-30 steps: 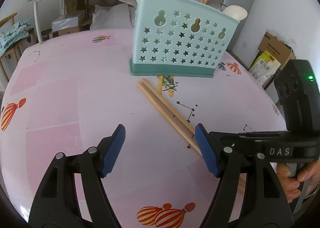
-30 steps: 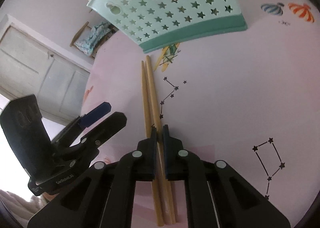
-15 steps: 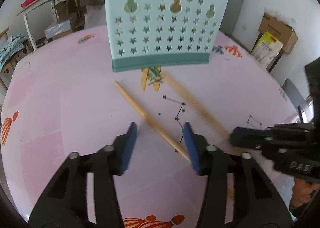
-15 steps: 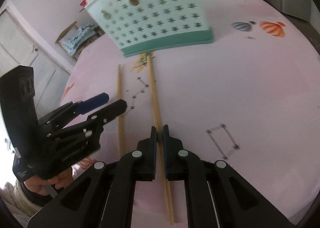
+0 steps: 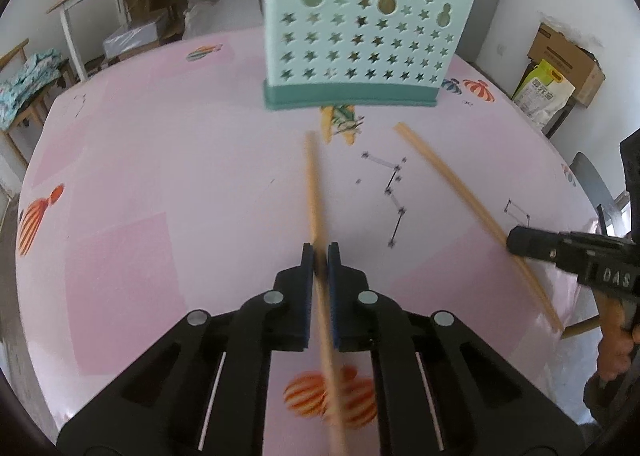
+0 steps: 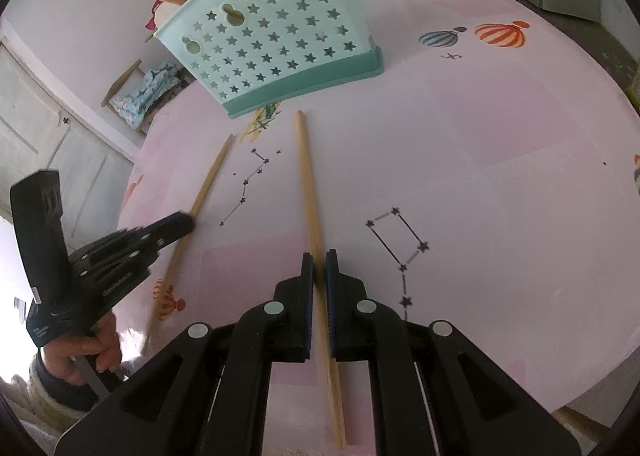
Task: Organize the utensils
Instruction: 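Close the left gripper on the other wooden chopstick, then lift both held chopsticks up over the mint holder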
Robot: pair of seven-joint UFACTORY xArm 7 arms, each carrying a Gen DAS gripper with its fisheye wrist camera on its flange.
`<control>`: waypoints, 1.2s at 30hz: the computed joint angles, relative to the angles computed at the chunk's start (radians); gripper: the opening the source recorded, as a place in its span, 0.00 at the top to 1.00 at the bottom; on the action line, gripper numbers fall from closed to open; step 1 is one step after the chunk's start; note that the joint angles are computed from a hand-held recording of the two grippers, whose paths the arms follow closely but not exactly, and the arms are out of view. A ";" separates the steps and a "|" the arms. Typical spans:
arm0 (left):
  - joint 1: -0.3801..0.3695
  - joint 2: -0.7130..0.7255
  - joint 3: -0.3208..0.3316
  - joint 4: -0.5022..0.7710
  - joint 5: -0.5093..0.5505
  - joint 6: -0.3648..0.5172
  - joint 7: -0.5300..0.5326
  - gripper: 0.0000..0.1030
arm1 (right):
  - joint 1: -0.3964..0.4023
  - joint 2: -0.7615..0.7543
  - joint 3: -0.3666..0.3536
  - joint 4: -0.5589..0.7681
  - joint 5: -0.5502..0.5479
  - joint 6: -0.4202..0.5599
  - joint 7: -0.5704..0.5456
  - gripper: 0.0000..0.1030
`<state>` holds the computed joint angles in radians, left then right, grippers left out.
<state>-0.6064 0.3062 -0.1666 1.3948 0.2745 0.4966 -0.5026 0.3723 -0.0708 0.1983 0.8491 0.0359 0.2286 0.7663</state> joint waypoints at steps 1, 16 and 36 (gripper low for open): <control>0.002 -0.008 -0.001 -0.009 -0.002 0.004 0.003 0.95 | 0.001 -0.007 -0.001 -0.008 0.009 -0.002 0.001 0.94; 0.019 0.128 -0.007 0.222 -0.093 0.157 0.215 0.69 | 0.005 0.111 -0.014 0.182 -0.060 0.142 -0.115 0.77; 0.003 0.175 0.047 0.316 -0.076 0.146 0.198 0.96 | 0.038 0.242 -0.074 0.370 -0.276 0.188 -0.028 0.93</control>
<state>-0.6030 0.4809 -0.1199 1.7109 0.1984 0.6425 -0.3044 0.4099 0.1716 0.1242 1.2193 -0.2399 0.4165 0.7383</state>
